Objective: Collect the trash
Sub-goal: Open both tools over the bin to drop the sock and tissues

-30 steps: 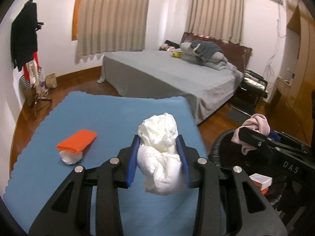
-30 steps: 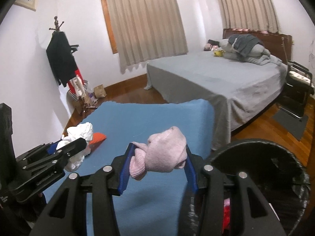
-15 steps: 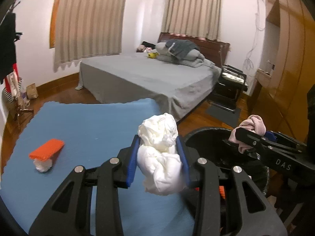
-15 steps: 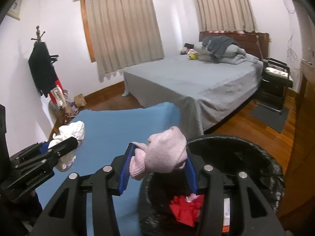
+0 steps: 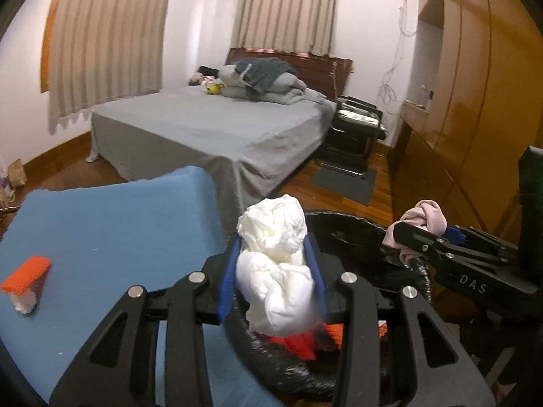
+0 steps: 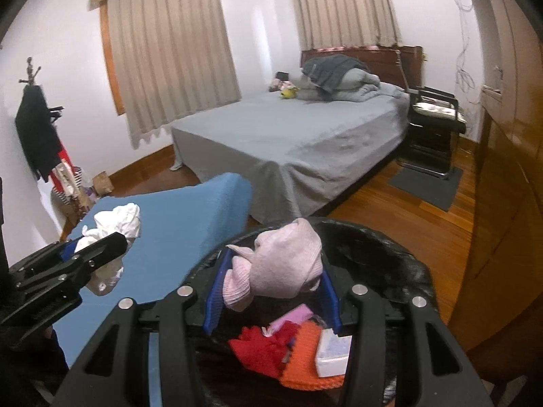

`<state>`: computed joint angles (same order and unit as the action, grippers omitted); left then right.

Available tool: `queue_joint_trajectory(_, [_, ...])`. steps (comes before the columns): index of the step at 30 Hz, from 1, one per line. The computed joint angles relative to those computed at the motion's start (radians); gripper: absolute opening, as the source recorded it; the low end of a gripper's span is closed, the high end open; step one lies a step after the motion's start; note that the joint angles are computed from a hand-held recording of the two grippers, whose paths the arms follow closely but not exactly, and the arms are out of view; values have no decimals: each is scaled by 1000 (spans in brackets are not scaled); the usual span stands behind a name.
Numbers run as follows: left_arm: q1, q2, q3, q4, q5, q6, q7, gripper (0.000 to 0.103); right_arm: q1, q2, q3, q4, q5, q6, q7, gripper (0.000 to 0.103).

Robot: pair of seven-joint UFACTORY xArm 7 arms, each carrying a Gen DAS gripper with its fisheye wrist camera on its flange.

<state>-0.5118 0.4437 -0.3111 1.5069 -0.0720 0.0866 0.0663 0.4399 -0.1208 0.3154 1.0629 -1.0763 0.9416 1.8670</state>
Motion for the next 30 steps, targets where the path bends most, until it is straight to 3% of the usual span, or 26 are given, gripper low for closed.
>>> queue_joint_trajectory(3, [13,47,-42,50,-13,28,33,37,-7,-28,-7,-40,26,0,1,51])
queue_joint_trajectory(7, [-15,107,-44,117,-14,61,59,37,-28,-57,-4,-86,47,-13,11,54])
queue_joint_trajectory(13, [-20,162,-67,171,-47,103,120,50,-61,-87,4,-131,64,-26,30,64])
queue_joint_trajectory(16, [-31,169,-49,178,-57,106,117,62,-70,-100,14,-139,61,-14,35,69])
queue_joint_trajectory(18, [-42,169,-30,175,-57,93,104,72,-75,-106,22,-141,60,-3,35,80])
queue_joint_trajectory(22, [-36,160,-14,170,-57,90,82,74,-76,-107,37,-130,51,27,42,92])
queue_joint_trajectory(30, [-16,61,62,46,-22,4,-5,83,-62,-64,46,-64,13,36,41,97])
